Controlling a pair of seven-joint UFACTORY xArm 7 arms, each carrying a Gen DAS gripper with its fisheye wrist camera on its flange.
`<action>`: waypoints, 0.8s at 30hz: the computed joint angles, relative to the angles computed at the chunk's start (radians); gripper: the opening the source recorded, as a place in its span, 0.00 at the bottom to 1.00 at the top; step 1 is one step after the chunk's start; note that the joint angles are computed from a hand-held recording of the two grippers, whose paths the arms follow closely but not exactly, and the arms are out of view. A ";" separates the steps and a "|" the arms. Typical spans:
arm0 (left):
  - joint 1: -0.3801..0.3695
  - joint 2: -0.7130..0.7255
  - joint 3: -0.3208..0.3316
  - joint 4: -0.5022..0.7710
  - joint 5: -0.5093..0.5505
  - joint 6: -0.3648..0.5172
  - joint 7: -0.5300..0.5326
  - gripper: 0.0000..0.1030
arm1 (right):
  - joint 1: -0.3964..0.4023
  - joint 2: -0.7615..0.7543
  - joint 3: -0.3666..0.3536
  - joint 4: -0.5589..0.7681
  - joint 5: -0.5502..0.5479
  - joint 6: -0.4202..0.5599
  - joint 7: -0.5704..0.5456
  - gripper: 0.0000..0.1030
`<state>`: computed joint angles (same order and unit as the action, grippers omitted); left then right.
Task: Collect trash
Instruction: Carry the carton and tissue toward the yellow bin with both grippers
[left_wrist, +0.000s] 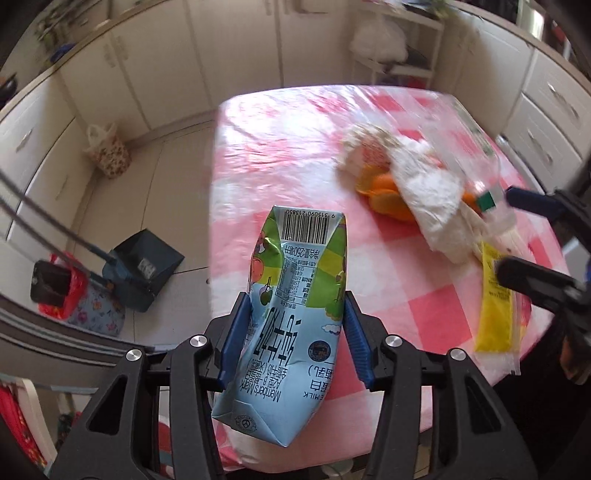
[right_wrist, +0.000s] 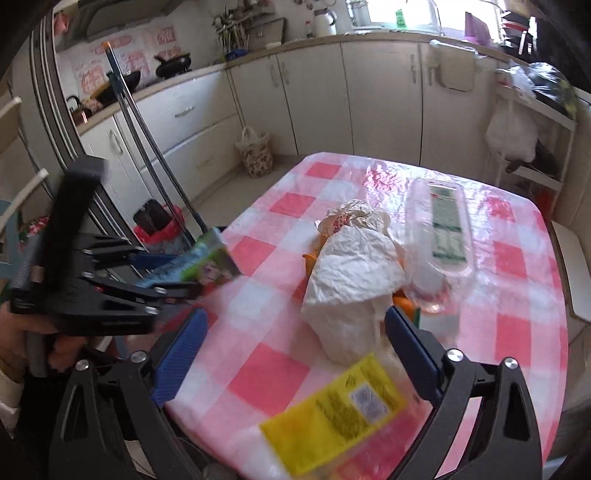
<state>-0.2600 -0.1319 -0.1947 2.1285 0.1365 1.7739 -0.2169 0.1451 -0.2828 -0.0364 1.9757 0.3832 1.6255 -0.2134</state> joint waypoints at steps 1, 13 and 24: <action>0.008 -0.009 0.013 -0.008 -0.009 -0.008 -0.001 0.46 | 0.001 0.030 0.018 0.017 -0.029 0.001 -0.003 0.82; 0.033 -0.010 0.024 0.004 -0.053 -0.040 -0.013 0.46 | -0.019 0.114 0.054 0.059 -0.127 0.067 0.042 0.15; 0.023 -0.017 0.024 0.016 -0.094 -0.110 -0.039 0.46 | -0.066 0.050 -0.125 0.061 0.294 0.037 0.109 0.11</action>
